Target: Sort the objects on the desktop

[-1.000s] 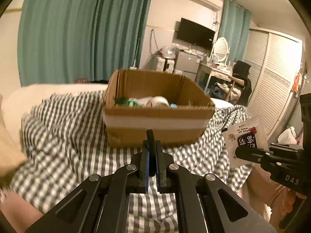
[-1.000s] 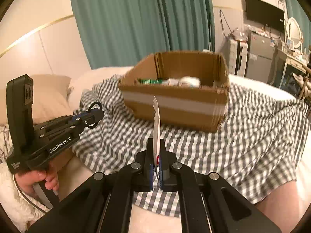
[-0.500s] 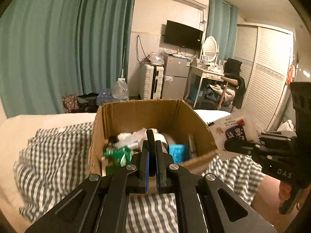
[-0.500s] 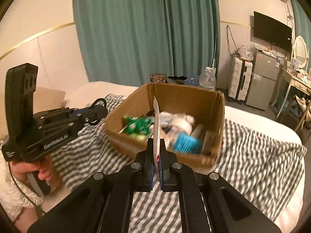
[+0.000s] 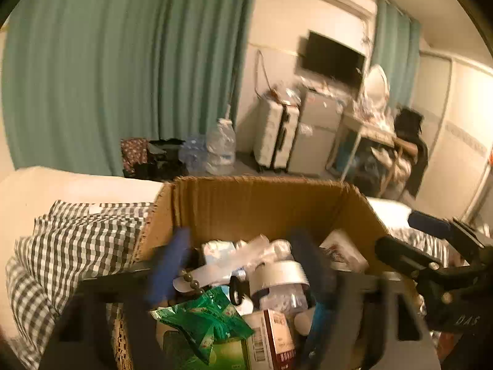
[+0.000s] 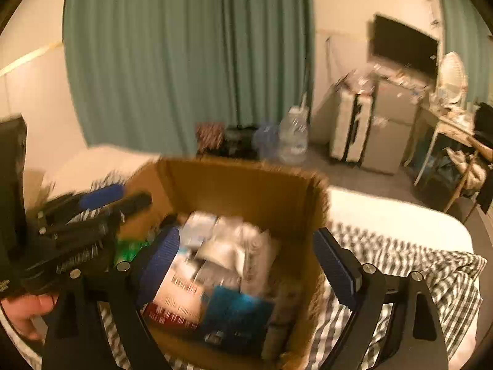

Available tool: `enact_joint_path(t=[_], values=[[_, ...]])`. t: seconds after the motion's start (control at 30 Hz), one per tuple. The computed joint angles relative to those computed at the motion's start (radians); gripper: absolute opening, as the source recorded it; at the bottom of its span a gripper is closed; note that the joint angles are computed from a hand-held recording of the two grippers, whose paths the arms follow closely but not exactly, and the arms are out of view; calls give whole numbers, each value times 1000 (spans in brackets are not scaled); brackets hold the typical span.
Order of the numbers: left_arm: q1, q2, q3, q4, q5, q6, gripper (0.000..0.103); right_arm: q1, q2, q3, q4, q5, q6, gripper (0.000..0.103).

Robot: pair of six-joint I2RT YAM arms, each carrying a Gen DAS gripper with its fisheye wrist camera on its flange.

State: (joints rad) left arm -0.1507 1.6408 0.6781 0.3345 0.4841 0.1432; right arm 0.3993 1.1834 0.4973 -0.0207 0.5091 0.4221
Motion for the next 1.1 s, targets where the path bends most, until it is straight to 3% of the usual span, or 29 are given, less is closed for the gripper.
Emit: enact_joint_path(t=[0.17, 0.37, 0.53, 0.57, 0.67, 0.77, 0.83, 0.9, 1.0, 1.1], values=[[18, -90, -38, -85, -30, 60, 81, 93, -158, -13, -151, 118, 58, 89], [119, -396, -152, -263, 61, 149, 95, 289, -303, 71, -511, 264, 290, 89], [227, -652, -177, -488, 171, 198, 103, 547, -270, 190, -839, 444, 570, 98], [246, -684, -170, -539, 193, 230, 103, 585, -256, 206, -891, 461, 625, 103], [253, -795, -164, -662, 190, 290, 103, 693, -197, 257, -1043, 492, 782, 103], [230, -873, -192, -703, 123, 302, 103, 735, -154, 248, -1084, 468, 866, 102], [244, -892, -235, -697, 131, 324, 103, 762, -123, 201, -1083, 470, 958, 102], [260, -840, -274, -683, 147, 356, 103, 790, -101, 124, -1037, 463, 1046, 102], [197, -743, -306, -590, 59, 278, 103, 750, -134, -15, -857, 392, 1060, 102], [159, -724, -359, -483, 6, 186, 103, 701, -110, -57, -775, 350, 1030, 102]])
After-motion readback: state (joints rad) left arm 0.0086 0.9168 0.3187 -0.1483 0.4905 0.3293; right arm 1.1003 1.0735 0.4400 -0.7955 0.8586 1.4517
